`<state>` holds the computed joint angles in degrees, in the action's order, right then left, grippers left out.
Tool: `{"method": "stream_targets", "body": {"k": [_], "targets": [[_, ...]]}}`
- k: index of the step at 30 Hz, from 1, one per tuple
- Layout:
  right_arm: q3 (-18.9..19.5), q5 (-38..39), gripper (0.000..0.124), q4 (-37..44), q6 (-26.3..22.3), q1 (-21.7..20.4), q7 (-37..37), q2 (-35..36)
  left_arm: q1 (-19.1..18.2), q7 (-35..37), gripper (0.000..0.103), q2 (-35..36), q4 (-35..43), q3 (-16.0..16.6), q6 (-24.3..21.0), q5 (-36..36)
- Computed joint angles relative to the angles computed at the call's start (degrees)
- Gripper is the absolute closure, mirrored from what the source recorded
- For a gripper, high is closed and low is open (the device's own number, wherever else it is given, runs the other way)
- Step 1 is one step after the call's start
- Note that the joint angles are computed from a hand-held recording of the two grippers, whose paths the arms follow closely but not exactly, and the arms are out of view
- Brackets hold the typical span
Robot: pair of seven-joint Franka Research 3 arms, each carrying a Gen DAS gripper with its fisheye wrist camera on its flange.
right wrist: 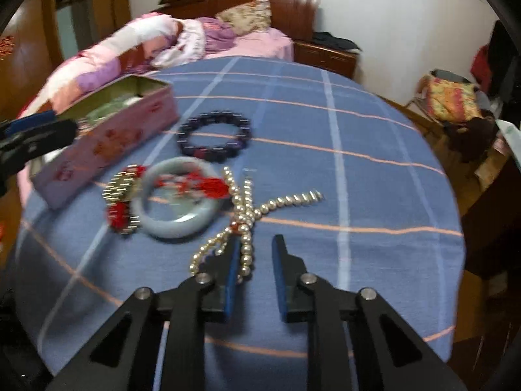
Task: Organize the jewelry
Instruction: 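Close the right tool on the pearl necklace while the left tool grasps the red tassel ornament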
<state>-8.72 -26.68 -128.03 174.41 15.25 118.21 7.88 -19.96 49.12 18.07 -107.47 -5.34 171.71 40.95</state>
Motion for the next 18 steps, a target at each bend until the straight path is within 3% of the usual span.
{"method": "stream_targets", "body": {"k": [3, 7, 11, 15, 18], "targets": [[-3.4, -7.1, 0.103, 0.8, -2.3, 1.2, 7.5, -0.3, 0.9, 3.4, 0.034, 0.4, 0.1, -2.0, 0.1, -1.8], [-1.2, -6.0, 0.103, -0.1, -1.9, -2.3, 7.5, -0.9, 2.4, 10.4, 0.034, 1.4, 0.5, -5.6, 0.4, -6.4], [-1.3, -9.3, 0.102, -0.6, -0.1, -2.3, 9.9, -0.8, 3.1, 17.9, 0.034, 2.4, 0.9, -8.5, 0.6, -11.1], [-1.8, -11.3, 0.1, -0.1, 0.6, -1.5, 11.0, -0.4, 0.2, 20.2, 0.039, 4.9, 4.2, -6.7, -1.2, -12.0], [-1.1, -8.9, 0.096, -0.3, 1.5, -2.4, 9.4, -0.2, 1.3, 24.0, 0.04, 7.3, 7.3, -8.8, -2.9, -15.5]]}}
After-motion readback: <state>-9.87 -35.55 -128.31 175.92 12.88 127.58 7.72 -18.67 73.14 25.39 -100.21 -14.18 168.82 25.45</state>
